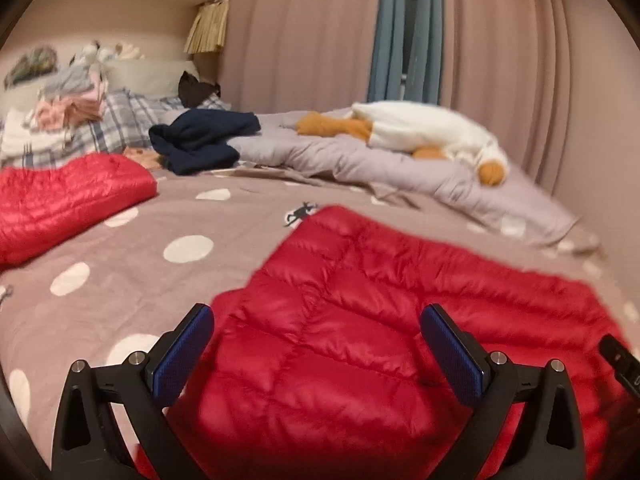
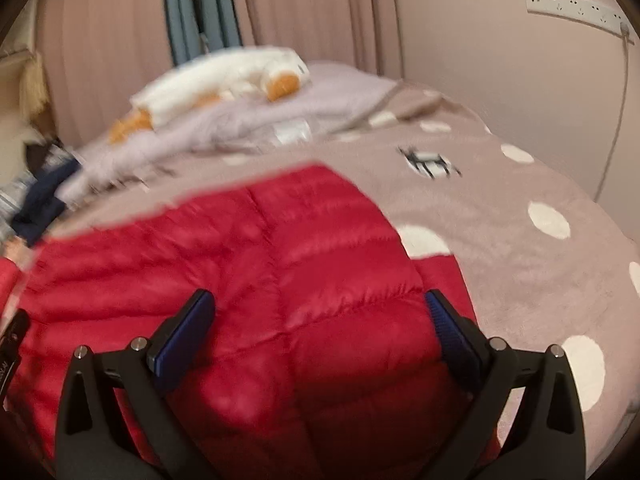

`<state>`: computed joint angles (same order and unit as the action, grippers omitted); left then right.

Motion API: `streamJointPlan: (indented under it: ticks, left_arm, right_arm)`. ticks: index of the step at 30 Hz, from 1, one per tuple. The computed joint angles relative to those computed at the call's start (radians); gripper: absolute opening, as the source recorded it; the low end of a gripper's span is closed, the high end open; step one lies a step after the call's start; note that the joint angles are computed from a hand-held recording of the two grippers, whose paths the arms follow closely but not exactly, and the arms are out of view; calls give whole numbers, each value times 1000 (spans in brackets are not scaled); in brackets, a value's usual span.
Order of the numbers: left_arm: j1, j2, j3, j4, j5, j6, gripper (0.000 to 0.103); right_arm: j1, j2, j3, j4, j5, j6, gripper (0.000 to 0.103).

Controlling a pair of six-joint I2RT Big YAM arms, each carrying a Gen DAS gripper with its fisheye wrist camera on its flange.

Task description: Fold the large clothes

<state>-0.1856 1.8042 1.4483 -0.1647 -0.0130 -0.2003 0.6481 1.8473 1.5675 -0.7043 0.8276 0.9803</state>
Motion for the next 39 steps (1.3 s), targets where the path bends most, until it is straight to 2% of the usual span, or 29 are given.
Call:
streamJointPlan:
  ticks: [3,5,7,9,11,13,14,15,16,17,19,20,21,23,25,26,29,32,35,38,39]
  left_arm:
    - [55,-17,-8,-20,64,-126,102]
    - [77,-18,-11,-21,58,-168,102]
    - [89,-1,28,-101,21,-180,102]
    - [107,12,42,-123,35,-215,102]
    - [115,27,63,-157,33,-240,102]
    - [118,37,74,-180,30,-244,102]
    - [118,46,88,-202,24,-235,102]
    - [116,45,88,-216,15,-221,102]
    - [111,43,88,-232,4,-199,102]
    - [106,42,90,-239,-12,-162,102]
    - [95,8,40,-190,-55,-121,102]
    - [92,-1,25,-167,-77,-107,102]
    - [89,-6,17,-154,-94,-97,102]
    - [92,-4,24,-174,-97,-96,102]
    - [98,8,41,-216,-93,-103,102]
    - [100,14,49,-233,-89,-108,102]
    - [103,22,55,-278,-62,-115,102]
    - [101,10,38,-291,-26,-116,102]
    - [106,15,43,-327,40,-122,102]
    - [115,26,56,-385,110,-127,102]
    - [125,30,58,-407,159,-147,102]
  right_arm:
    - [17,-61,-87,188,10,-119,103]
    - [24,-81,-110,239,-6,-166,103]
    - [28,-77,-102,237,-22,-187,103]
    - [36,-60,-73,204,5,-212,103]
    - [48,-47,-50,177,72,-236,103]
    - [64,-35,-15,116,181,-204,103]
    - [67,-45,-24,136,197,-208,103]
    - [69,-65,-48,196,186,-238,103]
    - [67,-89,-79,275,135,-281,103]
    - [60,-102,-90,312,61,-299,103]
    - [48,-99,-87,336,-37,-306,103]
    - [46,-86,-78,333,-49,-306,103]
    - [41,-62,-47,285,-61,-293,103]
    - [31,-4,27,163,-102,-272,103]
    - [13,44,74,113,-185,-271,103]
    - [11,63,94,86,-199,-263,103]
    - [11,178,250,-133,-163,-246,103]
    - [8,258,352,-240,-139,-221,103]
    - [3,311,431,-330,-145,-255,103]
    - [-7,327,454,-342,-164,-283,103]
    - [-8,321,443,-333,-161,-286,103]
